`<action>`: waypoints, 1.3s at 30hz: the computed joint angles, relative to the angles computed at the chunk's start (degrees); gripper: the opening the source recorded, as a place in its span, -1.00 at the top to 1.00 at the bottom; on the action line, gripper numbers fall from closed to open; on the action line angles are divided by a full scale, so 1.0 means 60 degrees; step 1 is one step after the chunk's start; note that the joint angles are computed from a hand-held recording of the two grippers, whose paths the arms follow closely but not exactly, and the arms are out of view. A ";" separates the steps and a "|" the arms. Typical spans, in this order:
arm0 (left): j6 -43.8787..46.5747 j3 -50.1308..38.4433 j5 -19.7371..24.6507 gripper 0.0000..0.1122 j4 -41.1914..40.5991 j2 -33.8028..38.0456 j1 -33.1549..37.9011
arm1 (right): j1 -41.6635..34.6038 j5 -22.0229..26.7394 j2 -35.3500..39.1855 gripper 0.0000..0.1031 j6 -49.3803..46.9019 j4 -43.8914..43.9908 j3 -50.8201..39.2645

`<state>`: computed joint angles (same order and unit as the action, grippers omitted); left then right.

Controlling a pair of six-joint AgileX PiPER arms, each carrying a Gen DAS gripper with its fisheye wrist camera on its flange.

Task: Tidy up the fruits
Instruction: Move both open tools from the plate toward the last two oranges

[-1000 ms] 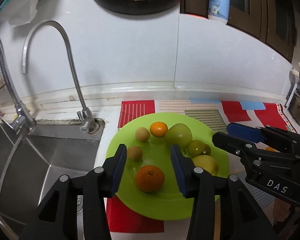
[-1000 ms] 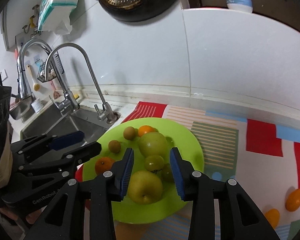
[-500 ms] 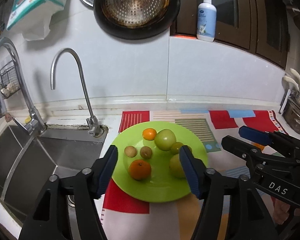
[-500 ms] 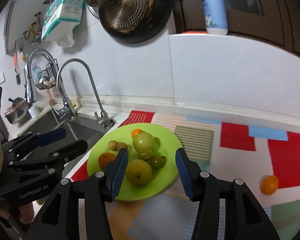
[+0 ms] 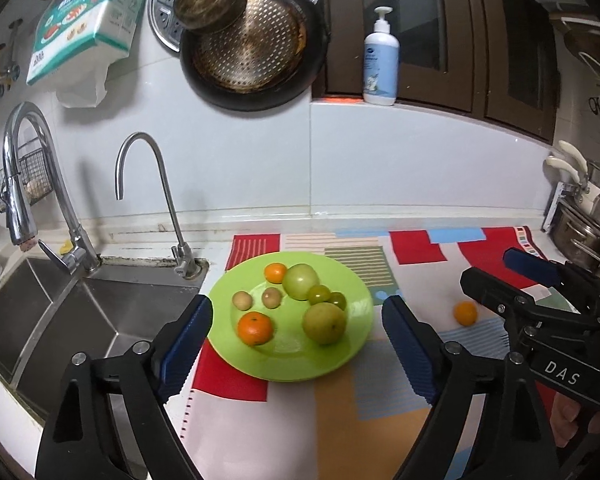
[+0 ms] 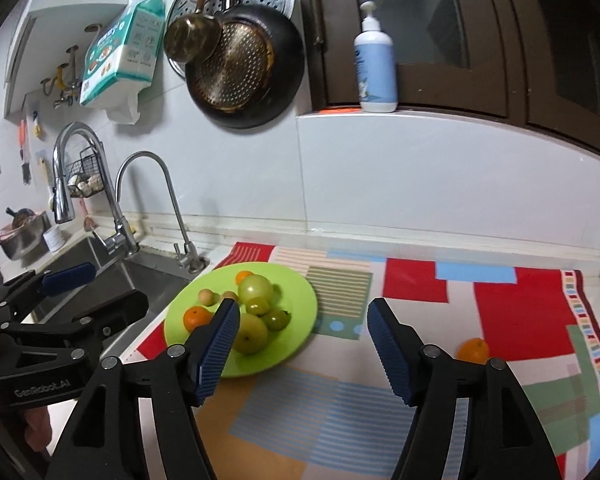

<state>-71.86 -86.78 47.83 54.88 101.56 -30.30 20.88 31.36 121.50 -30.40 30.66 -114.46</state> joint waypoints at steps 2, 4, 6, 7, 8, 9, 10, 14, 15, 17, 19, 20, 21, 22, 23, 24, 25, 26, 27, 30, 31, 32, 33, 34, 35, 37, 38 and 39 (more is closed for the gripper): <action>-0.0170 -0.0073 0.0176 -0.60 0.0143 0.0041 -0.0215 | -0.0098 -0.0179 -0.0271 -0.34 -0.0172 0.0128 0.0440; -0.0303 -0.0171 0.0300 -0.62 0.0237 0.0106 -0.0396 | -0.0236 -0.0303 -0.0512 -0.34 -0.0391 0.0317 0.0826; -0.0380 -0.0325 0.0369 -0.63 0.0259 0.0218 -0.0583 | -0.0384 -0.0386 -0.0726 -0.34 -0.0626 0.0521 0.1175; -0.0408 -0.0374 0.0375 -0.64 0.0264 0.0258 -0.0629 | -0.0459 -0.0399 -0.0808 -0.34 -0.0698 0.0579 0.1297; -0.0465 -0.0472 0.0412 -0.65 0.0297 0.0347 -0.0730 | -0.0539 -0.0404 -0.0878 -0.34 -0.0783 0.0644 0.1408; -0.0495 -0.0538 0.0448 -0.65 0.0322 0.0412 -0.0807 | -0.0626 -0.0390 -0.0932 -0.34 -0.0895 0.0728 0.1497; -0.0503 -0.0638 0.0485 -0.65 0.0341 0.0500 -0.0888 | -0.0722 -0.0386 -0.0984 -0.34 -0.1031 0.0818 0.1589; -0.0537 -0.1118 0.0549 -0.65 0.0380 0.0907 -0.1148 | -0.1074 -0.0355 -0.1164 -0.34 -0.1410 0.0990 0.1834; -0.0540 -0.1237 0.0568 -0.65 0.0400 0.1005 -0.1205 | -0.1178 -0.0322 -0.1182 -0.34 -0.1502 0.1048 0.1852; -0.0479 -0.1585 0.0605 -0.66 0.0418 0.1272 -0.1325 | -0.1367 -0.0247 -0.1196 -0.34 -0.1694 0.1168 0.1859; -0.0422 -0.1916 0.0591 -0.65 0.0401 0.1530 -0.1402 | -0.1582 -0.0177 -0.1195 -0.34 -0.1906 0.1301 0.1840; -0.0357 -0.2088 0.0606 -0.66 0.0357 0.1651 -0.1430 | -0.1659 -0.0112 -0.1172 -0.34 -0.1951 0.1313 0.1778; -0.0305 -0.2258 0.0612 -0.66 0.0323 0.1782 -0.1456 | -0.1741 -0.0060 -0.1141 -0.34 -0.2029 0.1345 0.1715; -0.0222 -0.2495 0.0624 -0.66 0.0279 0.1972 -0.1490 | -0.1830 -0.0030 -0.1104 -0.34 -0.2143 0.1396 0.1661; -0.0130 -0.2686 0.0666 -0.66 0.0218 0.2117 -0.1515 | -0.1932 0.0029 -0.1040 -0.34 -0.2254 0.1427 0.1573; -0.0015 -0.2890 0.0696 -0.66 0.0141 0.2265 -0.1531 | -0.2005 0.0109 -0.0977 -0.34 -0.2325 0.1456 0.1481; 0.0124 -0.3188 0.0718 -0.66 0.0040 0.2489 -0.1550 | -0.2089 0.0205 -0.0888 -0.34 -0.2403 0.1496 0.1358; 0.0243 -0.3401 0.0750 -0.66 -0.0053 0.2639 -0.1553 | -0.2190 0.0318 -0.0778 -0.34 -0.2482 0.1527 0.1214; 0.0345 -0.3620 0.0789 -0.66 -0.0124 0.2795 -0.1562 | -0.2250 0.0402 -0.0692 -0.34 -0.2515 0.1519 0.1100; 0.0738 -0.4482 0.0974 -0.65 -0.0369 0.3386 -0.1587 | -0.2457 0.0764 -0.0323 -0.34 -0.2630 0.1434 0.0587; 0.0890 -0.4863 0.1059 -0.66 -0.0446 0.3646 -0.1600 | -0.2521 0.0898 -0.0177 -0.34 -0.2658 0.1399 0.0370; 0.1023 -0.5145 0.1117 -0.66 -0.0510 0.3834 -0.1598 | -0.2580 0.1018 -0.0035 -0.34 -0.2700 0.1378 0.0169; 0.1169 -0.5452 0.1192 -0.66 -0.0580 0.4040 -0.1598 | -0.2654 0.1178 0.0174 -0.34 -0.2741 0.1347 -0.0129; 0.1358 -0.5870 0.1272 -0.66 -0.0691 0.4321 -0.1593 | -0.2702 0.1312 0.0347 -0.34 -0.2739 0.1311 -0.0384; 0.1494 -0.6153 0.1296 -0.66 -0.0800 0.4510 -0.1576 | -0.2756 0.1464 0.0532 -0.34 -0.2737 0.1281 -0.0651; 0.1867 -0.6907 0.1367 -0.65 -0.1126 0.5011 -0.1505 | -0.2873 0.1985 0.1108 -0.34 -0.2586 0.1149 -0.1549; 0.2097 -0.7317 0.1466 -0.65 -0.1315 0.5256 -0.1471 | -0.2912 0.2189 0.1331 -0.34 -0.2544 0.1121 -0.1883; 0.2320 -0.7715 0.1553 -0.66 -0.1502 0.5497 -0.1431 | -0.2959 0.2494 0.1650 -0.34 -0.2440 0.1042 -0.2394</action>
